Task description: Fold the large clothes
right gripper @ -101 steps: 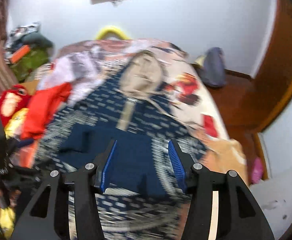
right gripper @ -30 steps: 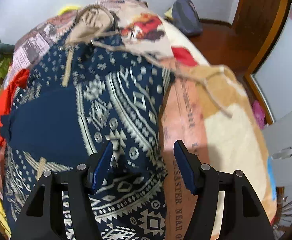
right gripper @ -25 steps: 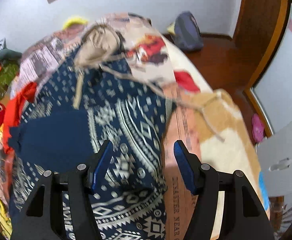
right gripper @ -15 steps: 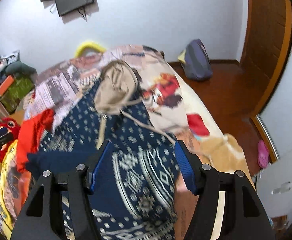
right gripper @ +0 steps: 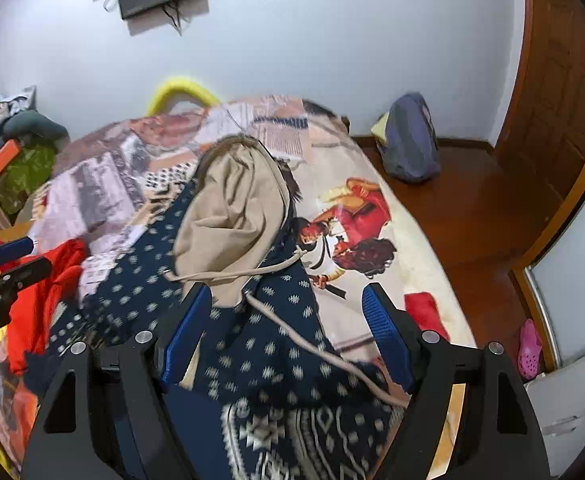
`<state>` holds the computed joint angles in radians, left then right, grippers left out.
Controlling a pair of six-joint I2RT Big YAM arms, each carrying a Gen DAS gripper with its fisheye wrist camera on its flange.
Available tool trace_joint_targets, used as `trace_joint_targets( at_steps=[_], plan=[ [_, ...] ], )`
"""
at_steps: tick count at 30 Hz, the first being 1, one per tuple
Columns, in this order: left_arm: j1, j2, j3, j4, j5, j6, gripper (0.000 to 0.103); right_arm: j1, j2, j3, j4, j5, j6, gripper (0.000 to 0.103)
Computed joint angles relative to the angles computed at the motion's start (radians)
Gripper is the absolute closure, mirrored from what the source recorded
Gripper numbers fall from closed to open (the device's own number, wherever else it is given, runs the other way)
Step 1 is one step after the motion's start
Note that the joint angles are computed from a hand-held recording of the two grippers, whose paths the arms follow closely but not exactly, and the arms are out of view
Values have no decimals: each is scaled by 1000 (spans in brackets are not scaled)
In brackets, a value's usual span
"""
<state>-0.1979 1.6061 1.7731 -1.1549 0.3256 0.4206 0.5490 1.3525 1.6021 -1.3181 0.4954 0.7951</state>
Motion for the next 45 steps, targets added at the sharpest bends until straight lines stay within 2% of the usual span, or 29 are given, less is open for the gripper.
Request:
trace_joint_targets(
  at_steps=[4, 8, 10, 12, 17, 19, 20, 21, 22, 24, 25, 26, 27, 29, 31, 34, 36, 40, 45],
  plan=[
    [-30, 86, 57, -11, -25, -46, 47, -70, 46, -13, 43, -85, -33, 28],
    [-45, 174, 128, -39, 0, -104, 47, -129, 96, -12, 67, -142, -48, 29],
    [-53, 222, 170, -60, 11, -150, 47, -148, 141, 14, 54, -157, -41, 29],
    [-63, 256, 195, -65, 10, -166, 47, -162, 186, 43, 50, -184, -66, 29],
    [-90, 303, 199, -42, -76, -174, 45, -200, 246, 34, 88, -321, -43, 29],
    [-84, 290, 161, 21, -63, -192, 42, -212, 235, -6, 138, -356, -12, 31],
    [-83, 289, 158, 28, -61, -193, 42, -218, 224, -24, 160, -369, 4, 32],
    [-82, 290, 154, 34, -55, -191, 42, -225, 215, -39, 179, -390, 12, 35],
    [-81, 284, 144, 46, -49, -184, 46, -232, 202, -58, 206, -416, 18, 43],
    [-79, 274, 131, 61, -32, -148, 71, -238, 182, -86, 244, -451, 29, 63],
    [-79, 265, 120, 72, -33, -138, 77, -238, 173, -94, 257, -464, 31, 76],
    [-78, 260, 117, 74, -28, -138, 90, -233, 171, -89, 256, -464, 22, 84],
    [-74, 250, 110, 78, -16, -148, 98, -222, 176, -73, 235, -441, 9, 87],
    [-70, 240, 110, 77, -14, -159, 98, -215, 177, -58, 226, -439, -7, 91],
    [-59, 224, 111, 63, 16, -163, 98, -211, 167, -51, 224, -442, -8, 92],
    [-38, 190, 116, 23, 65, -144, 98, -190, 118, -50, 225, -405, -5, 92],
    [-28, 154, 101, 13, 72, -111, 98, -183, 90, -43, 216, -391, -21, 92],
    [-13, 54, 27, 4, 46, -16, 99, -107, 31, -31, 168, -323, -69, 92],
    [34, -90, -100, -48, 81, 81, 99, -11, -12, -33, 114, -258, -42, 92]
  ],
)
